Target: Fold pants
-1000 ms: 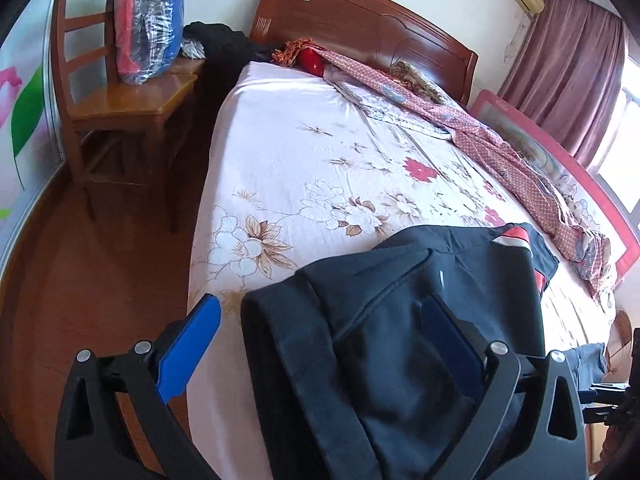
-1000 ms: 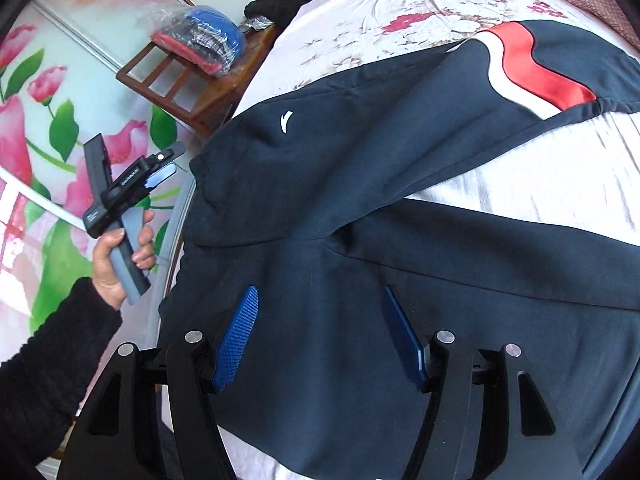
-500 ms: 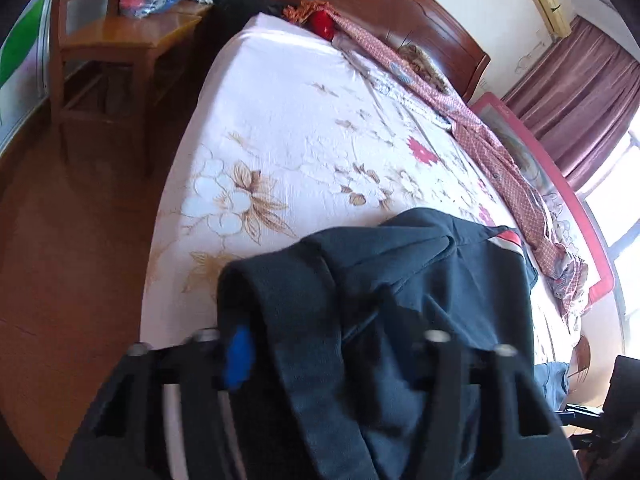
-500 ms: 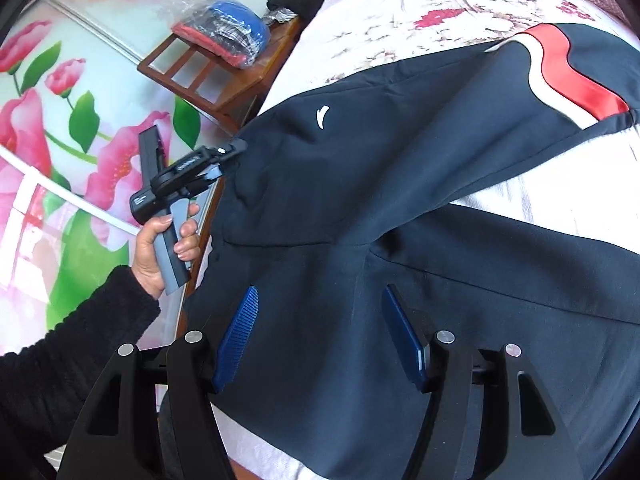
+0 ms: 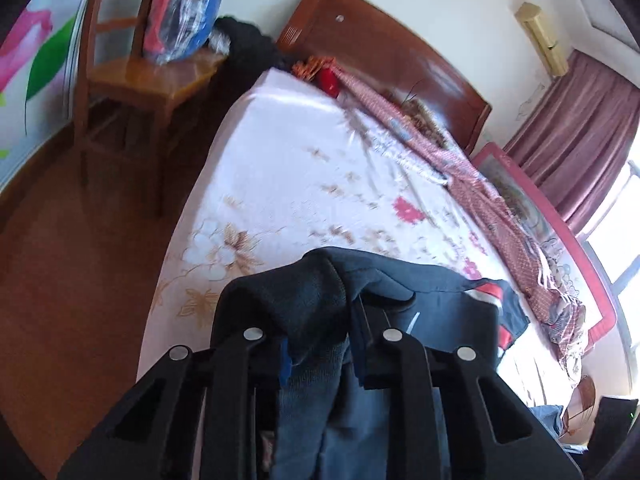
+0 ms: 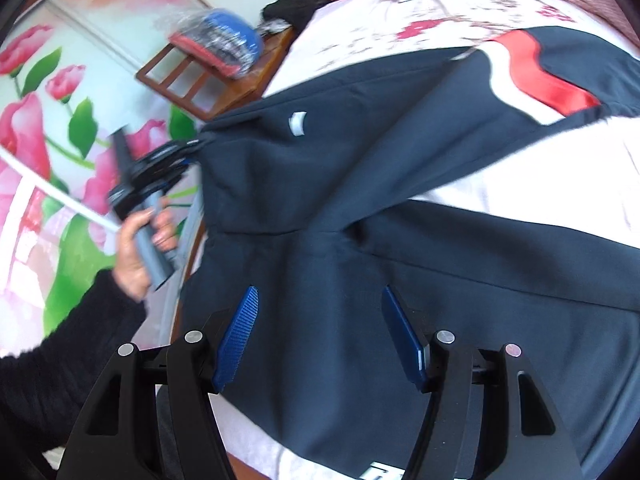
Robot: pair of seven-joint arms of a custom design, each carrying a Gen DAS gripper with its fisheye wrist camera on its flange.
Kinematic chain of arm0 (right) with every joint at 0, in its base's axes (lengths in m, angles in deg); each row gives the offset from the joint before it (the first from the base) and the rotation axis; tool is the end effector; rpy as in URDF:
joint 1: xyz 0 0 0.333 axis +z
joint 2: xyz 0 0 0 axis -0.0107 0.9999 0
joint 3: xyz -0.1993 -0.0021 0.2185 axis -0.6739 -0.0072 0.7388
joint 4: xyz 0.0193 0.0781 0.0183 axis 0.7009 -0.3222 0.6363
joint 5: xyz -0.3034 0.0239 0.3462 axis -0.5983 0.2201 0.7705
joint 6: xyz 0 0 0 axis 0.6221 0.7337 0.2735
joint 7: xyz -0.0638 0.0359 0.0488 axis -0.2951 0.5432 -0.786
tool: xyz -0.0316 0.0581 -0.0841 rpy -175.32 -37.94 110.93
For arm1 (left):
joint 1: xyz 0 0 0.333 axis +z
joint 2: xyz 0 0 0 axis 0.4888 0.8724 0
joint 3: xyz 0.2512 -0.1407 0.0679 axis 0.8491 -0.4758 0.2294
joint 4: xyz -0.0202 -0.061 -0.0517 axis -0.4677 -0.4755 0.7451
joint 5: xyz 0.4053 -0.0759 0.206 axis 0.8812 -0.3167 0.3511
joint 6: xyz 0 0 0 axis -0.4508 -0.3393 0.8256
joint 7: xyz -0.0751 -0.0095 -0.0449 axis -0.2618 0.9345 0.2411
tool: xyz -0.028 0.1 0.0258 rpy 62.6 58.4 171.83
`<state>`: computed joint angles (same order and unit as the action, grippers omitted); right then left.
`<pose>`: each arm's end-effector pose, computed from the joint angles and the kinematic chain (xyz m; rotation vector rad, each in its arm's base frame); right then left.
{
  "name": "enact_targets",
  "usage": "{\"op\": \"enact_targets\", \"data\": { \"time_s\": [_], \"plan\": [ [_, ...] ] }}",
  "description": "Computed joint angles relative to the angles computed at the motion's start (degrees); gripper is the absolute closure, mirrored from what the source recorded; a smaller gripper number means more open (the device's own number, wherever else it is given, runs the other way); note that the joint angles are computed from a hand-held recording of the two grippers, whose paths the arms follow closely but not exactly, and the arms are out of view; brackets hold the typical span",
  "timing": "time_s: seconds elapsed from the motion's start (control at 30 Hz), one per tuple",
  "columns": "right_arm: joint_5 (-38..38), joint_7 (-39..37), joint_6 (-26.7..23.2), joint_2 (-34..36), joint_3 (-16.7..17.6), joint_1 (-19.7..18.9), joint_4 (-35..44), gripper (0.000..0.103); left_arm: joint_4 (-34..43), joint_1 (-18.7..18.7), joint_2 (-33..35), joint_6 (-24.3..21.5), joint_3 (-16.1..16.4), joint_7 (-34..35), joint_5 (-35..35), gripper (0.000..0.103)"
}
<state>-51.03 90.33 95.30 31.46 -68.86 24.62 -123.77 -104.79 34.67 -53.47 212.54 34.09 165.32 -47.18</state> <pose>0.5179 0.2450 0.4076 -1.3798 1.9921 -0.0383 0.7562 -0.0983 0.4016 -1.7360 2.1165 -1.4104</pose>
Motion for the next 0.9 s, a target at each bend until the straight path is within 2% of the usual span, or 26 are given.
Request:
{"op": "enact_targets", "data": {
  "time_s": [0.07, 0.13, 0.23, 0.3, 0.37, 0.4, 0.47, 0.53, 0.57, 0.63, 0.67, 0.73, 0.8, 0.87, 0.9],
  "plan": [
    [-3.02, 4.31, -1.69, -2.5, 0.55, -2.67, -1.84, 0.039, -4.23, 1.46, -4.47, 0.71, -1.37, 4.68, -4.98, 0.081],
    [-4.41, 7.04, -3.79, -4.69, -0.4, -4.64, -3.14, 0.039, -9.37, 2.89, -10.25, -1.25, -1.95, 11.0, -13.07, 0.082],
    [-9.27, 12.99, -9.57, -6.63, -0.95, -9.78, -3.09, 0.039, -15.24, 3.35, -17.11, -7.0, -0.18, 15.33, -20.49, 0.085],
    [-11.25, 14.6, -13.54, -6.18, -2.25, -12.19, -1.23, 0.024, -19.21, 2.8, -21.52, -10.21, 1.39, 17.39, -23.06, 0.085],
    [-15.51, 19.03, -15.17, -5.23, -2.23, -15.98, 0.61, 0.023, -22.76, 2.26, -25.43, -15.16, 3.53, 18.8, -25.06, 0.085],
    [-15.34, 17.49, -15.84, -4.06, -3.6, -16.19, 2.01, 0.023, -24.24, 1.66, -26.87, -15.82, 4.33, 18.96, -25.42, 0.085],
    [-22.66, 23.52, -19.23, -2.04, -2.03, -20.59, 5.54, 0.023, -26.91, 0.76, -29.54, -19.05, 6.44, 18.87, -26.13, 0.085],
    [-23.41, 22.5, -19.94, 1.49, -3.19, -20.9, 9.59, 0.023, -29.18, -0.41, -31.63, -20.28, 8.17, 18.53, -26.49, 0.085],
    [-25.41, 25.9, -20.24, 2.95, -3.06, -21.84, 11.07, 0.023, -30.13, -1.01, -32.49, -20.7, 9.01, 18.41, -26.64, 0.085],
    [-21.88, 26.25, -20.99, 6.73, -4.35, -22.2, 14.39, 0.023, -32.16, -2.17, -34.21, -22.21, 10.75, 17.87, -26.29, 0.085],
    [-21.73, 28.82, -20.75, 8.24, -4.55, -22.58, 15.42, 0.023, -32.82, -2.84, -34.74, -22.12, 11.4, 17.92, -25.99, 0.085],
    [-22.06, 31.23, -23.3, 10.85, -5.08, -23.27, 18.13, 0.023, -34.38, -4.04, -36.21, -21.92, 12.84, 17.7, -25.57, 0.085],
    [-25.0, 36.85, -24.45, 12.3, -5.4, -23.7, 19.3, 0.023, -35.06, -4.99, -36.82, -21.63, 14.21, 16.88, -25.56, 0.085],
    [-23.59, 37.2, -25.67, 14.12, -5.71, -24.18, 20.62, 0.023, -35.38, -5.54, -37.11, -21.25, 15.6, 18.48, -28.28, 0.085],
    [-23.03, 38.07, -24.4, 15.29, -5.79, -24.35, 21.18, 0.023, -35.04, -5.64, -36.76, -21.77, 16.16, 18.91, -29.17, 0.085]
  ]
}}
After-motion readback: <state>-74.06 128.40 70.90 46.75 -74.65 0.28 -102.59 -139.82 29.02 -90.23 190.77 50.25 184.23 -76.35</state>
